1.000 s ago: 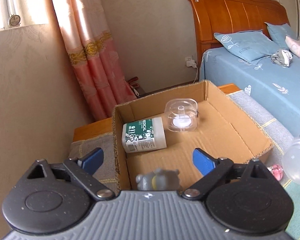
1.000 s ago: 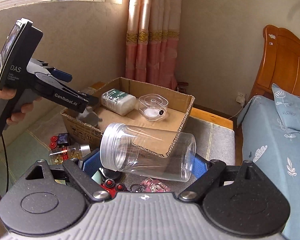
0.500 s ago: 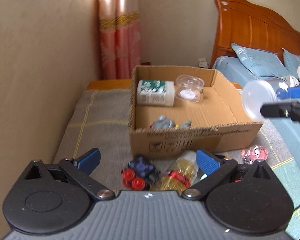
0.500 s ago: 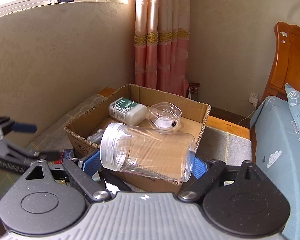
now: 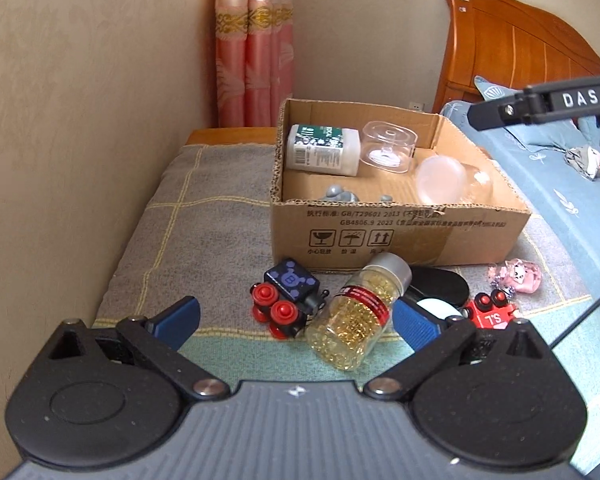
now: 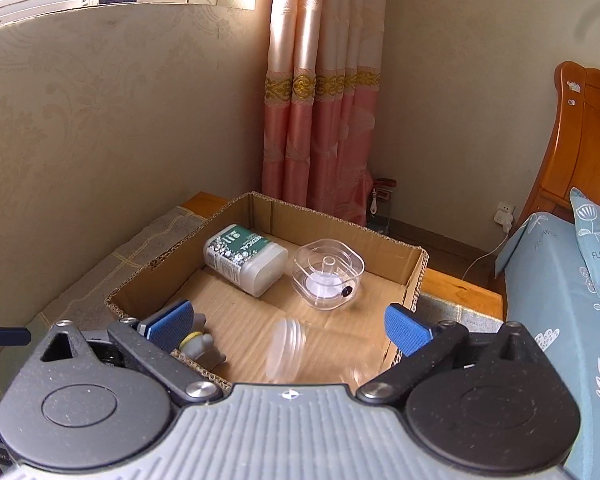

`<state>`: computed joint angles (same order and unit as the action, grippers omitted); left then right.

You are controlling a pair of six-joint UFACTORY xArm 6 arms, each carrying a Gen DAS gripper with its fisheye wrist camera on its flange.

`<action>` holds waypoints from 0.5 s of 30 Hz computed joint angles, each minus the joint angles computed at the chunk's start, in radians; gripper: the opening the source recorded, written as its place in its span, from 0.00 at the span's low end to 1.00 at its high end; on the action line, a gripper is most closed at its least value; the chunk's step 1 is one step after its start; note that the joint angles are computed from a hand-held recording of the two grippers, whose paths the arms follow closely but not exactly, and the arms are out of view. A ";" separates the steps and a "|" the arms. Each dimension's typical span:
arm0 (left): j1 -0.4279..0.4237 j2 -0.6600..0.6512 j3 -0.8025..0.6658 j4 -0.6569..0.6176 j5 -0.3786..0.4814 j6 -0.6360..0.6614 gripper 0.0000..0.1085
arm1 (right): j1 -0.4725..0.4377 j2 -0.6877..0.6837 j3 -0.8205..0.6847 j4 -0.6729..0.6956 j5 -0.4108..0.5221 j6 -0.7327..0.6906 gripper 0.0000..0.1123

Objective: Organize rigid objects
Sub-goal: 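Lower the grey figure and clear cup into the box and open both tools, then move the left tool to the blue-red toy block while the right tool approaches the pink keychain bottle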

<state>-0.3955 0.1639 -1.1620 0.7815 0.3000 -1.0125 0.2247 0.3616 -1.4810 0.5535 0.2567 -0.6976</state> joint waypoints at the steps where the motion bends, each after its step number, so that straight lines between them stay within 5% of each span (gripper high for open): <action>1: -0.002 0.002 0.000 0.000 -0.003 0.007 0.94 | 0.000 -0.019 0.027 0.012 -0.004 -0.010 0.92; 15: -0.023 0.009 0.005 -0.006 -0.037 0.048 0.94 | -0.024 -0.132 0.244 -0.020 -0.098 0.098 0.92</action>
